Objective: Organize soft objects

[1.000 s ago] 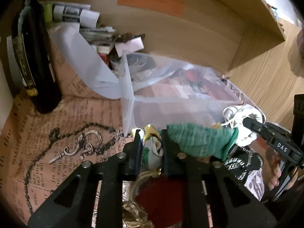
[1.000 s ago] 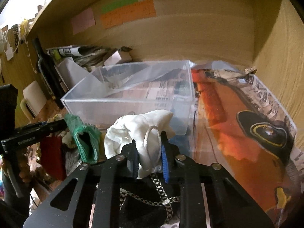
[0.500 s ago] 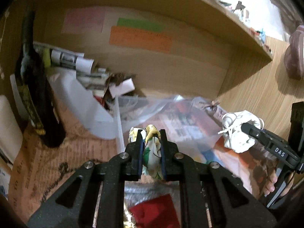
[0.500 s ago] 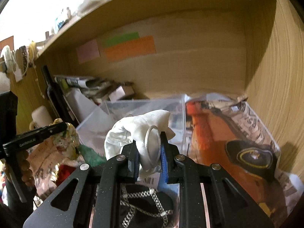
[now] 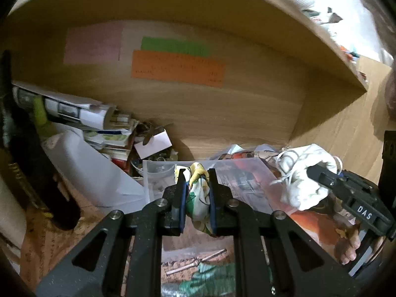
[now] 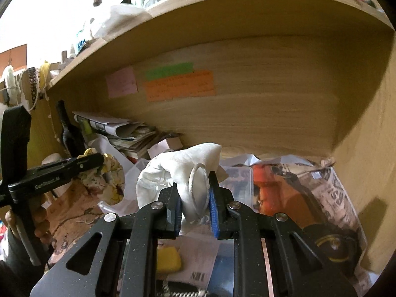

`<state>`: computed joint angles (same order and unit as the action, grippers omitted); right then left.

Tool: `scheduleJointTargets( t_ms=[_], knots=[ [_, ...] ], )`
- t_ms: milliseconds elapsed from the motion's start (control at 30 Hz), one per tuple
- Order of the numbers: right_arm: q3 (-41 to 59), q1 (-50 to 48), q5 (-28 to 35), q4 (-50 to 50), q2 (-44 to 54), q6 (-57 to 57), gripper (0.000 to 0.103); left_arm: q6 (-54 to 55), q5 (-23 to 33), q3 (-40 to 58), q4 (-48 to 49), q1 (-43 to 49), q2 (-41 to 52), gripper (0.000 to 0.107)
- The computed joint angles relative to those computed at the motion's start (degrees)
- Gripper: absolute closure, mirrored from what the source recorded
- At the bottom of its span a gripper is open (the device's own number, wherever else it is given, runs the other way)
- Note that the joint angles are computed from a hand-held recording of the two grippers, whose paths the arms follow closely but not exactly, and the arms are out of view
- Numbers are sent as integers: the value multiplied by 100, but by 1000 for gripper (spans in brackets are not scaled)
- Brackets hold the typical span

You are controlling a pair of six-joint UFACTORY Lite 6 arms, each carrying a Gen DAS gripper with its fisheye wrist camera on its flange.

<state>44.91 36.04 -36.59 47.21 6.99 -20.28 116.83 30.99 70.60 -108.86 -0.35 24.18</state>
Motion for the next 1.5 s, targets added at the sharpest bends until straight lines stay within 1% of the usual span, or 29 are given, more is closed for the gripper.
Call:
scheduleJointTargets(
  t_ms=[167, 300, 433, 567, 667, 800, 833, 867, 933, 967, 1000, 1067, 1100, 1167, 1200, 1233, 1267, 1300, 1333, 1367, 1400, 1467, 1500],
  knots=[
    [867, -317, 523, 58, 704, -437, 86, -1275, -477, 1295, 1161, -273, 941, 93],
    [1603, -541, 1016, 283, 1320, -919, 86, -2687, -708, 2318, 2492, -486, 1678, 93],
    [2399, -736, 1483, 1009, 2005, -1827, 86, -3992, -854, 3107, 3834, -679, 2277, 93],
    [3018, -962, 2071, 1858, 2576, -2783, 86, -5199, -709, 3825, 5118, -765, 2837, 93],
    [3265, -1021, 2274, 2529, 2824, -3521, 86, -5505, -726, 3967, 5521, -806, 2998, 93],
    [3411, -1011, 2361, 3295, 2955, -4381, 86, -5846, -687, 4065, 5903, -779, 3091, 92],
    [3460, -996, 2385, 3570, 2977, -4677, 86, -5890, -653, 4100, 5952, -767, 3115, 91],
    [3491, -993, 2412, 3700, 2999, -4822, 84, -5934, -639, 4070, 6008, -766, 3089, 86],
    [3481, -992, 2472, 3847, 2986, -4996, 76, -5844, -716, 3871, 5937, -764, 2940, 78],
    [3407, -968, 2432, 3711, 2932, -4862, 68, -6009, -772, 3708, 6026, -774, 2824, 72],
    [3332, -933, 2361, 3555, 2877, -4711, 61, -5935, -847, 3563, 5958, -776, 2710, 68],
    [3184, -868, 2249, 3242, 2764, -4384, 56, -5313, -985, 3136, 5376, -741, 2391, 59],
    [3072, -852, 2225, 3073, 2666, -4205, 56, -5048, -1037, 2923, 5127, -718, 2223, 57],
    [2866, -821, 2184, 2782, 2473, -3894, 53, -4378, -1113, 2440, 4493, -664, 1831, 50],
    [2753, -798, 2131, 2630, 2362, -3735, 48, -4048, -1145, 2216, 4187, -637, 1646, 48],
    [2647, -771, 2070, 2524, 2257, -3619, 44, -3617, -1197, 1934, 3791, -611, 1415, 43],
    [2488, -733, 1977, 2330, 2108, -3410, 36, -3200, -1227, 1680, 3419, -578, 1207, 38],
    [2362, -698, 1894, 2192, 1993, -3261, 30, -2773, -1255, 1423, 3039, -550, 988, 36],
    [2211, -655, 1793, 2132, 1845, -3195, 29, -2186, -1264, 1092, 2506, -506, 713, 32],
    [2088, -617, 1713, 2115, 1718, -3164, 29, -1838, -1249, 887, 2184, -475, 540, 28],
    [1916, -568, 1627, 2013, 1547, -3022, 29, -1511, -1216, 664, 1885, -437, 352, 26],
    [1601, -494, 1499, 1753, 1250, -2680, 29, -959, -1087, 190, 1382, -323, -43, 15],
    [1374, -428, 1389, 1588, 1043, -2435, 28, -784, -1019, -11, 1228, -262, -208, 13]
  ],
)
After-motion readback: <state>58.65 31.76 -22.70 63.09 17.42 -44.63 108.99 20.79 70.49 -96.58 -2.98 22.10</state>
